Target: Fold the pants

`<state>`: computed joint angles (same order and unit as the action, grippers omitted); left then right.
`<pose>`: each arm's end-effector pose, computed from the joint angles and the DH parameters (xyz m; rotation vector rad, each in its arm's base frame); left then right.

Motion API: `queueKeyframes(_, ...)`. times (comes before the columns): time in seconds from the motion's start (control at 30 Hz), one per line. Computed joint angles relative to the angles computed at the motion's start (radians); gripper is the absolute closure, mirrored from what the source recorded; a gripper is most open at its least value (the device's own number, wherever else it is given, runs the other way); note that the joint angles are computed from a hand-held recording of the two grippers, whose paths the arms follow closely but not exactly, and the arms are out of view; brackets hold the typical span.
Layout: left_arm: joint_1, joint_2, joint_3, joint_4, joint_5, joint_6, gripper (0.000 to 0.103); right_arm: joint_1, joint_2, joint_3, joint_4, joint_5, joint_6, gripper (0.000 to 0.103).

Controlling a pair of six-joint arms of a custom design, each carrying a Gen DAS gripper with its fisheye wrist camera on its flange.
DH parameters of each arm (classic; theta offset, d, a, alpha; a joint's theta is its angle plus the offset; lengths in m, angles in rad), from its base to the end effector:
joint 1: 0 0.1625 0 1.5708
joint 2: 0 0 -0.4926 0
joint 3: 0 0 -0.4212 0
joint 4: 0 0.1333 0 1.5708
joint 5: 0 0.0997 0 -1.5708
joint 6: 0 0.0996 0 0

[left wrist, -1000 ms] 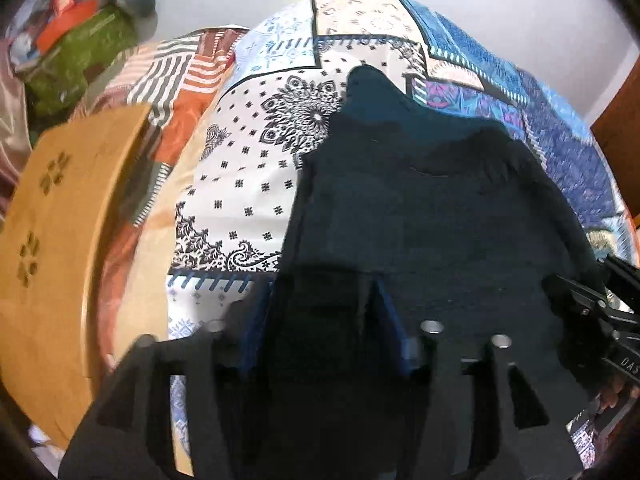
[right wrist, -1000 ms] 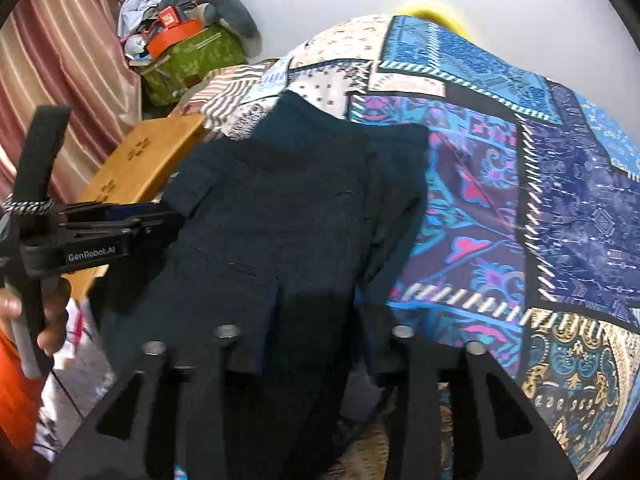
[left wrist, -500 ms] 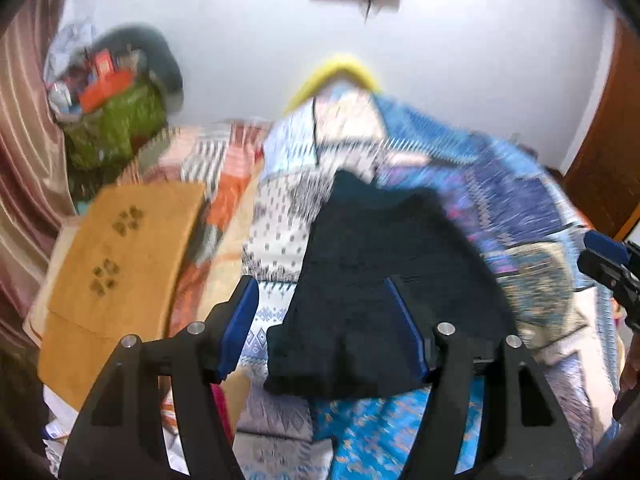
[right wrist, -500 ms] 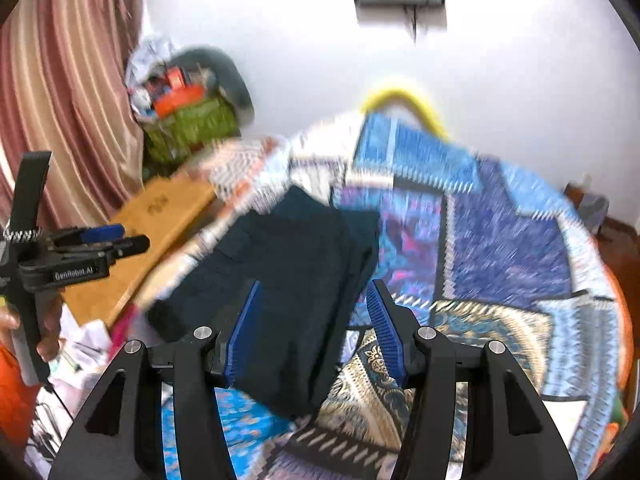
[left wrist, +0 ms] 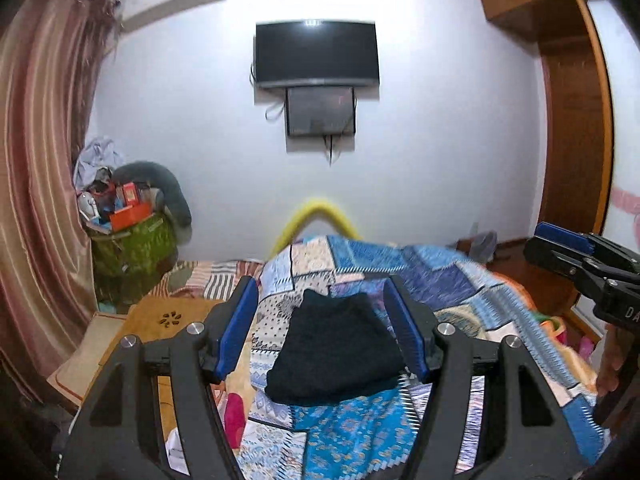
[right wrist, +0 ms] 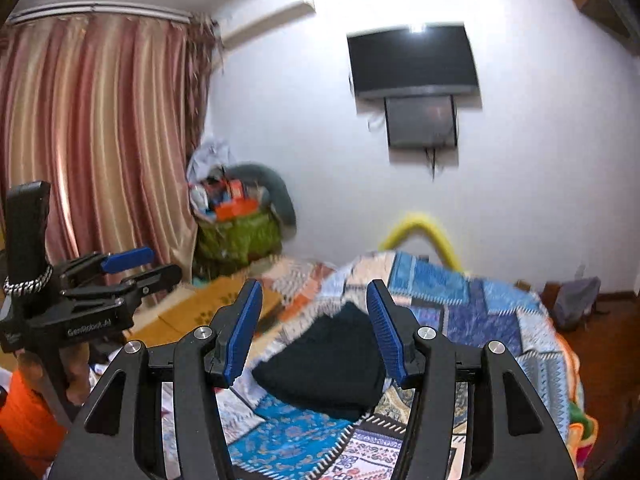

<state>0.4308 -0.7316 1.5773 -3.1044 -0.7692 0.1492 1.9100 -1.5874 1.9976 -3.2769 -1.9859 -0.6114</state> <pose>-0.6113 -0.5064 0.1861 1.1775 2.1866 -1.2684 0.2518 -0.4338 0.5583 0.6735 -2.0513 1.5381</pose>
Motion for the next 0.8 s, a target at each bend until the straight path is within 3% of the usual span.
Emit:
queueKeyframes(0.13, -0.046, -0.048, 0.09, -0.092, 0.02, -0.004, 0.034, 0.061, -0.013, 0.057, -0.106, -0.03, -0.038, 0.053)
queueKeyframes(0.3, -0.095, -0.079, 0.176, -0.202, 0.054, 0.014, 0.015, 0.084, 0.003, 0.097, -0.198, -0.053, -0.074, 0.052)
queueKeyframes(0.37, -0.105, -0.084, 0.192, -0.228, 0.061, 0.018, 0.007, 0.089, 0.009, 0.102, -0.209, -0.072, -0.075, 0.043)
queueKeyframes(0.43, -0.114, -0.089, 0.207, -0.251, 0.071, 0.014, 0.0, 0.095, 0.023, 0.108, -0.249, -0.092, -0.085, 0.027)
queueKeyframes(0.6, -0.12, -0.105, 0.228, -0.244, 0.073, -0.022, 0.0, 0.116, 0.04, 0.114, -0.298, -0.141, -0.091, 0.015)
queueKeyframes(0.7, -0.122, -0.105, 0.231, -0.248, 0.084, -0.03, 0.0, 0.126, 0.047, 0.12, -0.331, -0.16, -0.105, 0.0)
queueKeyframes(0.8, -0.122, -0.115, 0.244, -0.243, 0.077, -0.047, 0.0, 0.128, 0.047, 0.124, -0.341, -0.17, -0.11, 0.0)
